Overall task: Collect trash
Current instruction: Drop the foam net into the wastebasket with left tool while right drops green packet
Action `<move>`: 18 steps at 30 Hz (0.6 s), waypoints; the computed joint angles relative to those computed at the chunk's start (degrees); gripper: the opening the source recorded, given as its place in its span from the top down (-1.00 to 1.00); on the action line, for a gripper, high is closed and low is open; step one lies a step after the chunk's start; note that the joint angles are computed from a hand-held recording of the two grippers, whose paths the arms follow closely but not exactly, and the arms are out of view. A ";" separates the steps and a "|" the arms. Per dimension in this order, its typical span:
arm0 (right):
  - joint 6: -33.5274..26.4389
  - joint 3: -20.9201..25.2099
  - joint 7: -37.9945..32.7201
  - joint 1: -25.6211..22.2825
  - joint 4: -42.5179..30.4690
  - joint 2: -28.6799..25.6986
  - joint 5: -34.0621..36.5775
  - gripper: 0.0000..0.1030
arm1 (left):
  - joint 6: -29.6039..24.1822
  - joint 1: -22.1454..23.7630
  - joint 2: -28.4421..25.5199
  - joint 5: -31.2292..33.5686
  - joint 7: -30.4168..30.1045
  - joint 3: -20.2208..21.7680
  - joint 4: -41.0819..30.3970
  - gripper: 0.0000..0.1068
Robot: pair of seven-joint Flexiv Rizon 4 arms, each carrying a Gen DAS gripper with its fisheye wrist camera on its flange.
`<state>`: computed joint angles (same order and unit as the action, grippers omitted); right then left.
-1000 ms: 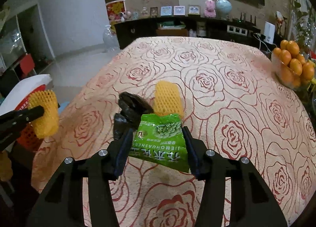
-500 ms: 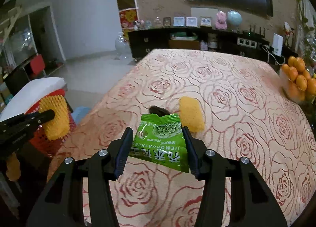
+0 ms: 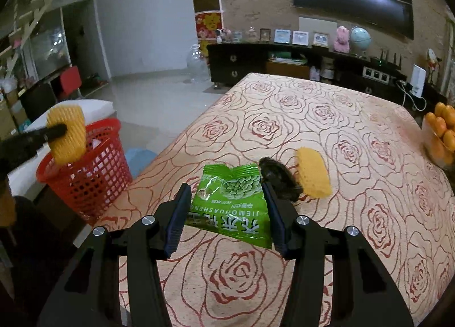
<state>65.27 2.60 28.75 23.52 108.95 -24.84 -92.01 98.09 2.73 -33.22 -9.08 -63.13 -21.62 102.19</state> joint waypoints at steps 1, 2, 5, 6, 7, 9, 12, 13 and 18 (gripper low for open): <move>0.40 0.04 -0.17 -0.04 -0.31 -0.34 0.16 0.04 | -0.16 -0.48 0.09 -0.15 -0.11 1.52 -0.54 0.74; 0.47 0.03 -0.20 0.06 -0.47 -0.53 0.24 0.04 | -0.47 -0.67 0.09 -0.34 -0.17 2.35 -0.90 0.74; 0.50 -0.15 -0.81 0.45 -1.11 -1.09 0.71 0.04 | -1.62 -1.21 -0.22 -1.70 -1.00 5.09 -2.08 0.74; 0.55 -0.23 -0.93 0.57 -1.28 -1.24 0.75 0.04 | -1.88 -1.09 -0.43 -2.29 -1.43 5.47 -2.27 0.74; 0.55 -0.26 -1.30 0.77 -1.68 -1.51 1.08 0.04 | -2.45 -0.49 -0.73 -3.04 -1.87 5.27 -2.40 0.74; 1.08 -0.43 -1.42 1.07 -2.44 -2.06 1.21 0.04 | -3.47 -0.79 -1.16 -3.87 -2.50 6.26 -2.77 0.74; 2.33 -0.67 -2.55 1.69 -4.19 -3.23 1.95 0.04 | -5.19 -1.85 -1.68 -4.64 -3.00 8.26 -3.71 0.74; 2.68 -0.77 -3.27 2.06 -4.97 -3.71 2.28 0.04 | -4.79 -1.46 -1.74 -4.82 -2.92 7.88 -3.53 0.74; 6.16 -1.66 -6.14 3.52 -8.81 -5.97 4.47 0.04 | -5.25 -1.37 -1.86 -5.83 -3.79 8.46 -3.58 0.74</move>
